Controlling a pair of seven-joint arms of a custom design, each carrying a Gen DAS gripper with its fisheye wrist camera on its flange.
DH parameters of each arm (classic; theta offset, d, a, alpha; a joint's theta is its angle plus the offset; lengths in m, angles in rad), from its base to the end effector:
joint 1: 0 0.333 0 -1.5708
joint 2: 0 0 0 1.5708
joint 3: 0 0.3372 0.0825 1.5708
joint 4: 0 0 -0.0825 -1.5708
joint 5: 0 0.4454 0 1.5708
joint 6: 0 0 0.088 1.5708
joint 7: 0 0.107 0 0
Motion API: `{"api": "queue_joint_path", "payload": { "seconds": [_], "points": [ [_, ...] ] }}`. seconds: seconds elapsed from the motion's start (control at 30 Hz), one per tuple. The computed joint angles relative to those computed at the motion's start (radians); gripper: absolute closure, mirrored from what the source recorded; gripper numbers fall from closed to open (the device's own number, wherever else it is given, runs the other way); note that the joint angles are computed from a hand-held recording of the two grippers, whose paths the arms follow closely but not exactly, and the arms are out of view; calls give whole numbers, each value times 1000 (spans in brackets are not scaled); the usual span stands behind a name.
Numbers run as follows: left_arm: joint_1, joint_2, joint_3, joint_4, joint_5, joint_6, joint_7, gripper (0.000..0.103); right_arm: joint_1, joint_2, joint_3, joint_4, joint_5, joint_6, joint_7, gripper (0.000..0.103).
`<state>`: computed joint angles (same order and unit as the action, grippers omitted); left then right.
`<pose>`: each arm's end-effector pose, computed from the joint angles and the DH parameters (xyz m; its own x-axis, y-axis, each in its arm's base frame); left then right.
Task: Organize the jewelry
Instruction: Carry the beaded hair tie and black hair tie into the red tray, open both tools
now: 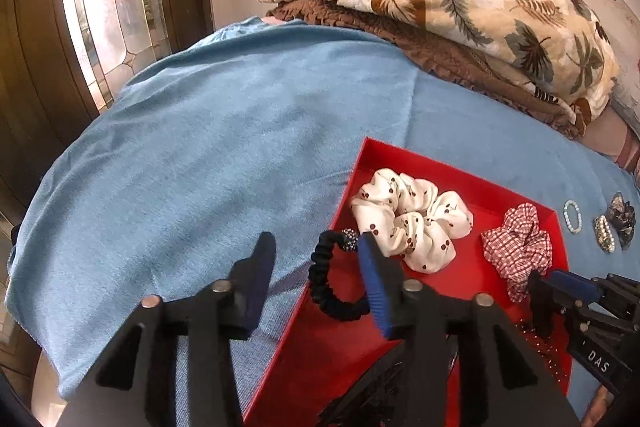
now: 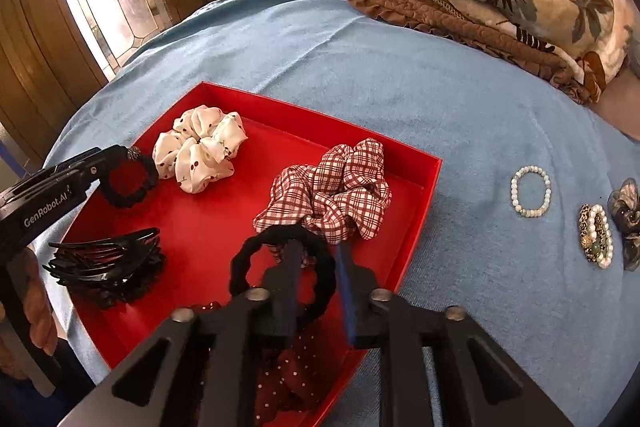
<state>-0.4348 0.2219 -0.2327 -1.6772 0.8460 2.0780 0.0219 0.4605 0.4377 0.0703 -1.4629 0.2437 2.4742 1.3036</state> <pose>0.5913 -0.4013 0.5068 0.4985 -0.8663 0.0320 -0.6274 -0.3860 -0.6763 0.6932 0.3944 0.4957 0.6172 -0.7788 -0.1119 -0.6842 -0.4609 -0.5652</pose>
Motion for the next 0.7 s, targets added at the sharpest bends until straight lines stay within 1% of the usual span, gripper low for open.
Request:
{"api": "queue_joint_path", "payload": {
  "seconds": [0.03,0.17,0.2,0.27,0.3,0.4,0.53,0.7],
  "points": [
    [0,-3,1,-4,3,4,-6,60,1,-4,0,-6,-1,8,-3,70],
    [2,-3,0,-3,-4,0,-10,59,-3,-27,6,-31,7,28,-23,69],
    [1,-4,0,-3,-3,-4,-11,59,-4,-35,8,-41,10,36,-28,68],
    [-2,-4,0,-1,2,-13,-13,58,-5,-48,9,-57,16,49,-34,62],
    [-4,-4,-1,-1,6,-16,-15,56,-8,-57,11,-67,23,56,-37,61],
    [-12,-1,-2,6,22,-40,-19,52,-16,-79,16,-94,43,68,-48,60],
    [-24,14,-4,29,31,-80,-5,50,-21,-107,17,-129,54,85,-51,59],
    [-36,20,-4,40,39,-110,3,43,-34,-142,18,-171,77,106,-52,57]
  ]
}}
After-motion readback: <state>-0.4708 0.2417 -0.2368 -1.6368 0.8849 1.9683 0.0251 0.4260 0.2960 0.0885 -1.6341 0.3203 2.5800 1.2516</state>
